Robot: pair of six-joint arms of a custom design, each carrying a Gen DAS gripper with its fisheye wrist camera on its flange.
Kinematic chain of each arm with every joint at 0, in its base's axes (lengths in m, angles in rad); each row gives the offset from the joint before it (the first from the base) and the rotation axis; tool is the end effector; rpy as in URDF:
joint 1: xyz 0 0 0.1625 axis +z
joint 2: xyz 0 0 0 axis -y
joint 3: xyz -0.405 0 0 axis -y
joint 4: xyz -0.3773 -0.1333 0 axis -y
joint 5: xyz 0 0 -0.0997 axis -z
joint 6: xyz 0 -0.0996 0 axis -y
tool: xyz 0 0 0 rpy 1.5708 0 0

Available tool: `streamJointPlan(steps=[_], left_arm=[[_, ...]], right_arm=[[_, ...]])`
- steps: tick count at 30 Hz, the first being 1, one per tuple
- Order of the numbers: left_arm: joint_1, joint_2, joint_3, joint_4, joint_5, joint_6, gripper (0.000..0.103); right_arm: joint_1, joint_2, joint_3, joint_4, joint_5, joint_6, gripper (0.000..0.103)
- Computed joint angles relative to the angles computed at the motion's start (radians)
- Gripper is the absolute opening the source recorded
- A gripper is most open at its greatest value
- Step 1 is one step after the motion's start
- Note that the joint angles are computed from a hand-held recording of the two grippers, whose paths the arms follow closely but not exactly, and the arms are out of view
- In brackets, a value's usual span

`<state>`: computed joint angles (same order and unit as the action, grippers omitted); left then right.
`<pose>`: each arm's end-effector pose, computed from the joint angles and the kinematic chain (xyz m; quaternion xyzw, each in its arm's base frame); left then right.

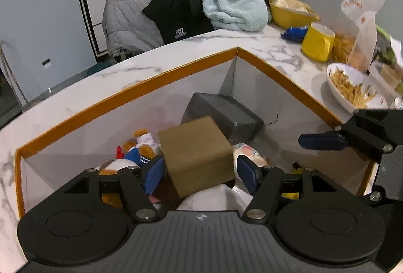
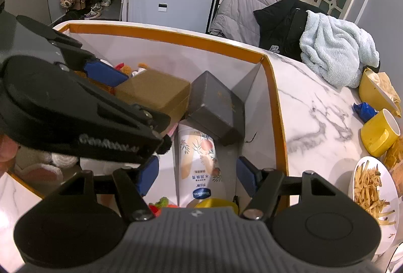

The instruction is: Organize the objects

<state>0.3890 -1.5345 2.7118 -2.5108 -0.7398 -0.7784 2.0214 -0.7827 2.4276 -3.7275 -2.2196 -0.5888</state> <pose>-0.1441 -0.2826 0.1301 0.2288 0.8805 -0.2726 0.3132 0.2335 -0.3147 0.0515 0.3854 -0.8360 0.2181 0.3242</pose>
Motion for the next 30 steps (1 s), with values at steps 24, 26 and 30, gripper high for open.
streamJointPlan(steps=[24,26,30], left_arm=[[-0.211,-0.411,0.018,0.517,-0.051,-0.251,0.026],[-0.243,-0.419,0.012,0.553,-0.058,-0.277,0.026],[-0.326,-0.446,-0.016,0.679,-0.073,-0.356,0.024]], right_arm=[[0.096,-0.038,0.012,0.057,-0.002,0.074,0.072],[0.111,-0.050,0.018,0.062,0.005,0.081,0.072],[0.138,-0.083,0.031,0.064,0.037,0.100,0.073]])
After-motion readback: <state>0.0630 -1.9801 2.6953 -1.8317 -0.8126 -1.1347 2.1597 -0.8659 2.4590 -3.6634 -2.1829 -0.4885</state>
